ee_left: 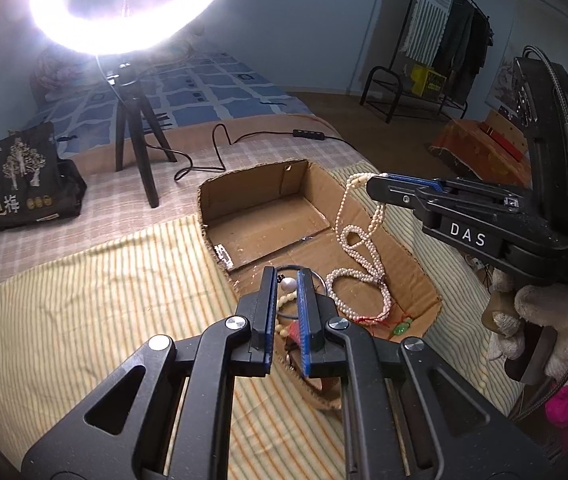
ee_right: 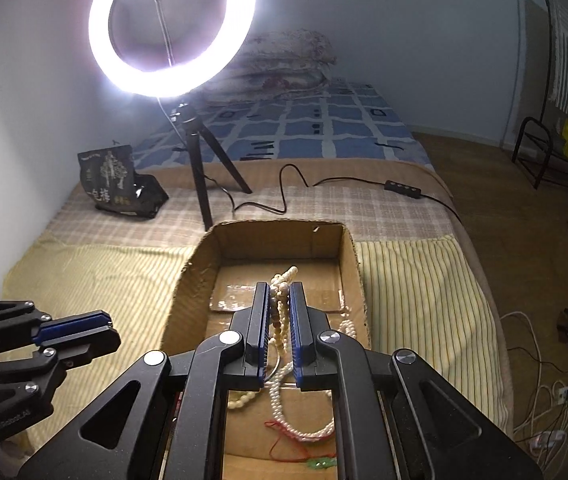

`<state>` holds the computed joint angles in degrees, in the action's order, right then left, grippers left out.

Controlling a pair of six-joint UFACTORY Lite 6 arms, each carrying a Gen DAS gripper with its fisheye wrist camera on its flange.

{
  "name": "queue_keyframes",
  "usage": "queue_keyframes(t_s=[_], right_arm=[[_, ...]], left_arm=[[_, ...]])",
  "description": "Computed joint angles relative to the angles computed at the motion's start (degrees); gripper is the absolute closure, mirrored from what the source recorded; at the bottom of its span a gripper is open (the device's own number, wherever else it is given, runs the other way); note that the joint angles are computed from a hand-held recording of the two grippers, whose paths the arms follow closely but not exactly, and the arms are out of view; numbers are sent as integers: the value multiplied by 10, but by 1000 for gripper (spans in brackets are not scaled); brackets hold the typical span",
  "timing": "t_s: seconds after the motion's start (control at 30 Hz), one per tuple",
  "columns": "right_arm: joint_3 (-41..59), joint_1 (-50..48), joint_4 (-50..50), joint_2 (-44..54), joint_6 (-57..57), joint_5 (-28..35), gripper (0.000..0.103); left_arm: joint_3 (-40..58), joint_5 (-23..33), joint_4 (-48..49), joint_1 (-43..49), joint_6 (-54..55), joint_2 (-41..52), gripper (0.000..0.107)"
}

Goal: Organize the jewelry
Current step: 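Carry the earring with the left tool while the right tool carries the pearl strand to the box, then open both tools to drop the earring and pearl strand into the box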

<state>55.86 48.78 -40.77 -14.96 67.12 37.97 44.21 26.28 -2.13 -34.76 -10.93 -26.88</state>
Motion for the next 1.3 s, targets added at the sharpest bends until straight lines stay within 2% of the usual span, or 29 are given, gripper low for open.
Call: queue_keyframes(t_s=[0.53,0.8,1.03,1.07,1.1,1.13,1.2,1.23,1.27,1.3], right_arm=[[-28,-86,67,17,-81,-93,95],[-23,-85,68,30,-79,-98,95],[-20,-78,52,34,-63,-89,94],[-19,-77,48,35,-60,-85,92],[-17,-77,46,36,-57,-81,84],[-16,-76,41,36,-50,-77,78],[-17,-72,23,32,-29,-72,57],[-18,-69,10,30,-16,-68,54],[-17,-65,-2,29,-4,-62,48],[-14,-63,-8,30,2,-56,42]], left_arm=[[26,-55,6,-17,-17,99,99],[29,-59,-5,-12,-3,105,99],[25,-58,40,-26,-49,96,99],[25,-56,45,-27,-54,95,99],[26,-53,49,-29,-59,94,99],[26,-51,53,-30,-64,93,96],[26,-50,66,-32,-80,92,71],[24,-52,88,-35,-104,88,51],[21,-55,110,-38,-128,83,41],[18,-58,135,-41,-156,76,40]])
